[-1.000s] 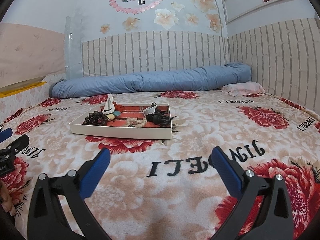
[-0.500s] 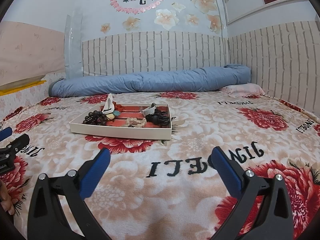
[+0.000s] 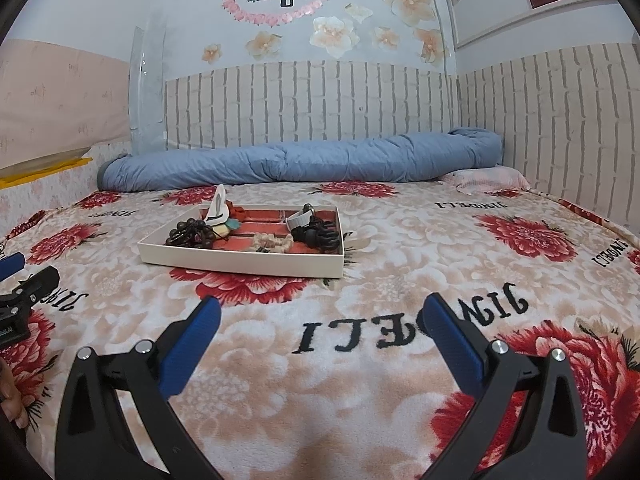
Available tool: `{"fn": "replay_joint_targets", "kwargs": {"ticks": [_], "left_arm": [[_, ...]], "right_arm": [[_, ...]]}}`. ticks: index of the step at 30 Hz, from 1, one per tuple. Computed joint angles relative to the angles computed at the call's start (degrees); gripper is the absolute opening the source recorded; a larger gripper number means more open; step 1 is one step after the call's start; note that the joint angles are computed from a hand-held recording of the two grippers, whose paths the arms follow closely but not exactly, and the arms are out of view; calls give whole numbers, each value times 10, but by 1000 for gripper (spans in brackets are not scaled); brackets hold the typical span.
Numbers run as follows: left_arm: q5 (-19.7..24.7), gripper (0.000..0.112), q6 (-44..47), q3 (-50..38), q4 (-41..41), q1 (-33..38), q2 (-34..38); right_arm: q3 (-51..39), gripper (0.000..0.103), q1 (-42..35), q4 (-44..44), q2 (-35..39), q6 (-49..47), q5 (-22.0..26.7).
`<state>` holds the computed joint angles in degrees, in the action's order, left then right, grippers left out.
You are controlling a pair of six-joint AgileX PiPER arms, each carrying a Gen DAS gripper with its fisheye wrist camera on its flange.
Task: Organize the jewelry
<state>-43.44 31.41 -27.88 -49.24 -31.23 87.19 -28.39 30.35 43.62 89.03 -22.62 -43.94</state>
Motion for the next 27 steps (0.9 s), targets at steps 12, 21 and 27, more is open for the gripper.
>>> {"fn": "replay_joint_targets", "kwargs": {"ticks": [12,21,27], "left_arm": [[-1,98,1,0,0,-1,0],[-9,98,-20,9,23,-1,-3],[-6,98,5,2,-5,-8,-1]], "right_arm": [[-1,99,0,1,0,-1,0],[-1,99,0,1,0,-2,0],[-1,99,1,2,1,-2,0]]}}
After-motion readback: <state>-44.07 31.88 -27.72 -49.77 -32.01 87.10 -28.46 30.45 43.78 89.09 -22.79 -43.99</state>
